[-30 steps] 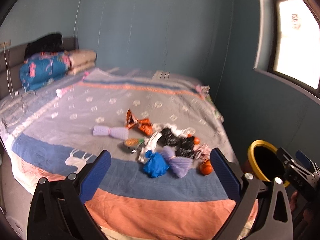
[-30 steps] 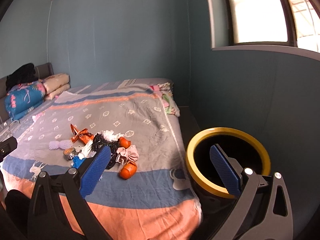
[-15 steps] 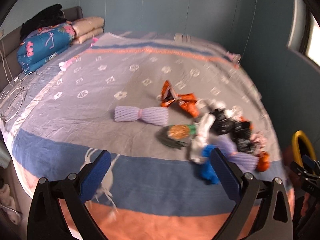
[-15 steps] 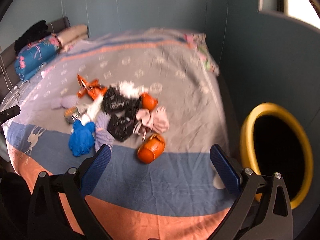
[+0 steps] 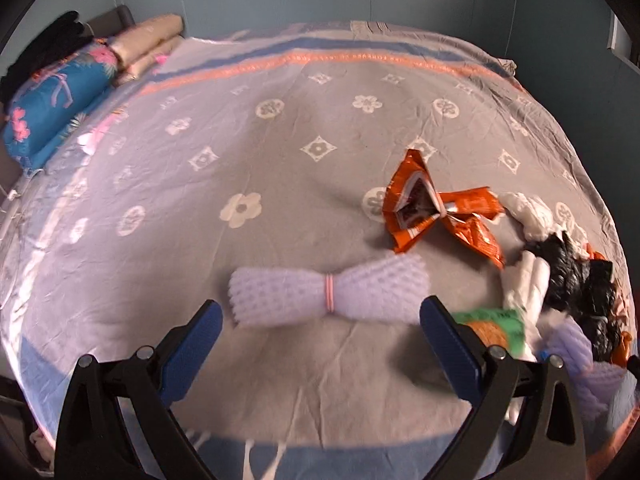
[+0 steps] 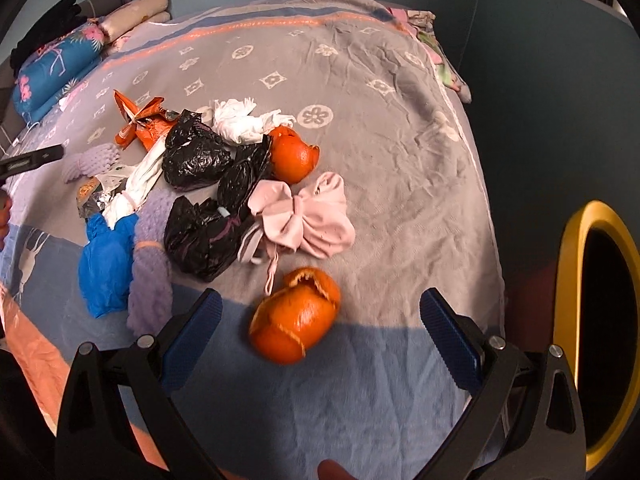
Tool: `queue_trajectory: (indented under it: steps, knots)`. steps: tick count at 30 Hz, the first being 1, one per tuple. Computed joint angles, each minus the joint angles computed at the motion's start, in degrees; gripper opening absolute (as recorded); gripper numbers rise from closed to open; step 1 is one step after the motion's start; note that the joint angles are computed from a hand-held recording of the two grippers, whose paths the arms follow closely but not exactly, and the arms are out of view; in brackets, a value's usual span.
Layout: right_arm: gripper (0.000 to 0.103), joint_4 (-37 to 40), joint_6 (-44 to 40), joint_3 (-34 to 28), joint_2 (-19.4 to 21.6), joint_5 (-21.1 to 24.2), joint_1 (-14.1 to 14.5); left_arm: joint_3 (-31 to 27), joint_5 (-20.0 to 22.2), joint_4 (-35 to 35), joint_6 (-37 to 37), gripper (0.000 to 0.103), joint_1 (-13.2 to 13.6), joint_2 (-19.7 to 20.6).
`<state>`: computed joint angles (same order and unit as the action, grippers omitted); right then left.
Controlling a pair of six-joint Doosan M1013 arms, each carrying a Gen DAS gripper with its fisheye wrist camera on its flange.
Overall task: Collect trash
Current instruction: 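Grasp the lavender mesh sleeve with the left tool while the right tool grasps the orange peel, then carry both items to the yellow-rimmed bin and open both tools to drop them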
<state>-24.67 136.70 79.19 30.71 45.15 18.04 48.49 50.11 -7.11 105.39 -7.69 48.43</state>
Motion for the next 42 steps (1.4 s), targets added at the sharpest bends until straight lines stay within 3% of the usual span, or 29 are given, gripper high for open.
queue_trajectory:
  steps: [9, 14, 17, 18, 20, 24, 31, 37, 40, 42]
  knots:
    - [0.093, 3.32, -4.24, -1.01, 1.26, -1.37, -0.91, -5.55, 2.64, 5.57, 4.99, 0.085, -1.89, 4.71]
    - [0.079, 7.36, -7.26, -1.8, 2.19, -0.35, -1.73, -5.14, 1.01, 7.08, 6.7, 0.077, -2.53, 5.04]
    - [0.067, 12.42, -10.07, -2.21, 2.69, 0.2, -2.58, -4.89, 0.77, 3.56, 7.93, 0.046, -2.18, 4.75]
    - [0.065, 13.32, -10.67, -2.24, 2.79, 0.08, -2.74, -4.91, 1.34, 1.41, 9.31, 0.031, -2.0, 4.71]
    - [0.053, 15.7, -12.69, -2.41, 2.92, -0.26, -3.06, -2.77, -1.14, 3.05, 9.02, 0.027, -2.41, 3.73]
    - [0.038, 17.9, -14.27, -2.19, 2.65, -1.21, -3.1, 0.16, -4.94, 3.77, 7.14, 0.014, -2.53, 2.42]
    - [0.035, 20.2, -17.54, 1.03, -0.48, -7.91, -2.87, 4.18, -7.51, -1.24, 6.17, 0.012, -0.87, -1.3]
    - [0.035, 21.29, -18.66, 3.54, -3.14, -12.97, -2.81, 14.84, -14.88, -11.15, 11.15, 0.012, -0.32, -10.22]
    - [0.035, 20.7, -18.14, 4.28, -4.07, -13.95, -2.81, 20.51, -19.39, -11.81, 11.65, 0.012, -1.27, -15.02]
    - [0.035, 20.83, -17.65, 5.01, -4.75, -14.71, -2.84, 23.27, -20.84, -8.87, 7.64, 0.012, -2.31, -17.87]
